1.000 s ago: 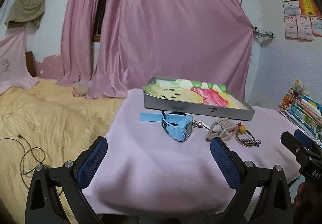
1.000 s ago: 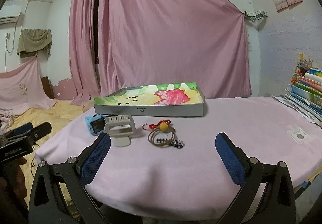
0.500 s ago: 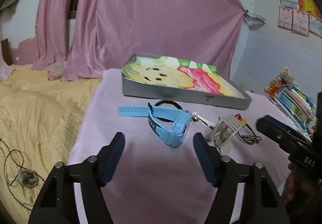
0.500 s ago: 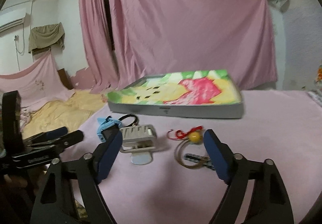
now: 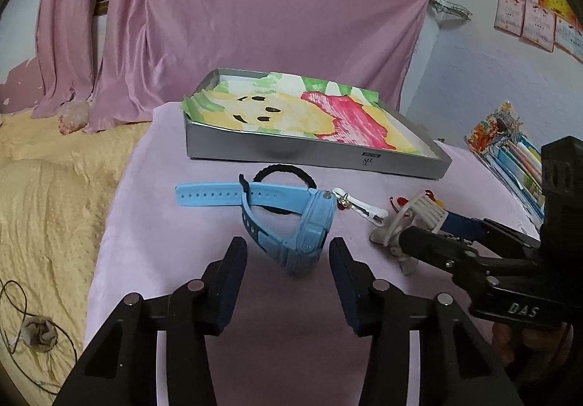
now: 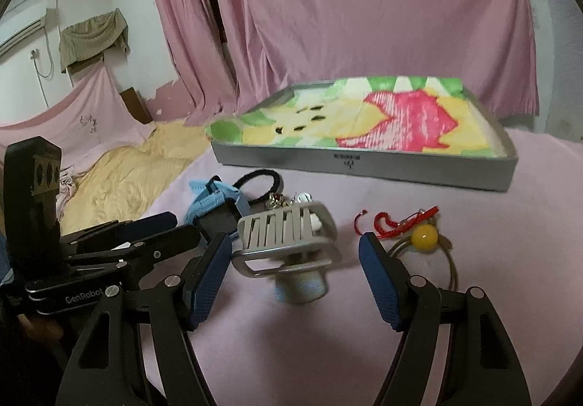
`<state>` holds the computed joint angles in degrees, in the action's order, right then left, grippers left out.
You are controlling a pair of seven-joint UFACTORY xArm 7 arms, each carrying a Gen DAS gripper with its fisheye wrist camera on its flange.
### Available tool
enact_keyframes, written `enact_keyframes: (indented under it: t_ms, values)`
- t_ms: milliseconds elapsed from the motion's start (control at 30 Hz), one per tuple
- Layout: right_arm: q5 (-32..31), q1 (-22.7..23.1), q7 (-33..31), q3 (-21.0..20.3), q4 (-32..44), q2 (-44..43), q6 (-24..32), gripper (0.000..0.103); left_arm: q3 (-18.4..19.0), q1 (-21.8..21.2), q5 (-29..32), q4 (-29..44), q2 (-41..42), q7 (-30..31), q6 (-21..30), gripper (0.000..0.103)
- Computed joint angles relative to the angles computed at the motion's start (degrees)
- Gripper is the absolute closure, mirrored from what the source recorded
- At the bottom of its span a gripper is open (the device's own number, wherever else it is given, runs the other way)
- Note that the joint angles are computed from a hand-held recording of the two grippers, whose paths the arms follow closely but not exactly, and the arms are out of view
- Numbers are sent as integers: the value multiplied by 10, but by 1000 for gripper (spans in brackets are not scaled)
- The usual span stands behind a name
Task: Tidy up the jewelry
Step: 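Reach the left tool to the blue watch while the right tool reaches the grey holder, then carry the blue watch with the left tool while the right tool carries the grey holder into the tray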
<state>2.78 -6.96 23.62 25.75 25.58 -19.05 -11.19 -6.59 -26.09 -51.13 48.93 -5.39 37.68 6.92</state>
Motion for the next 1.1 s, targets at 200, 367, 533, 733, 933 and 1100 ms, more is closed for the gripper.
enact_keyframes:
  t_ms: [200,367,533,733,933,1100]
  values:
    - [-29,8,15,-31,33,24,60,36,-8,11,34,16,17,-26,12,62]
    - [-64,24,31,-58,49,43,68,36,-19,23,86,23,26,-72,12,62]
    - [-79,53,37,-94,53,53,65,42,-24,25,92,24,28,-76,12,68]
    - [-73,86,32,-127,46,52,55,44,-26,18,65,22,25,-51,8,78]
    - [-52,125,15,-163,21,38,21,44,-13,-9,-61,9,3,46,3,79]
    - [-46,194,3,-232,-7,26,-25,44,0,-24,-149,12,-20,115,0,80]
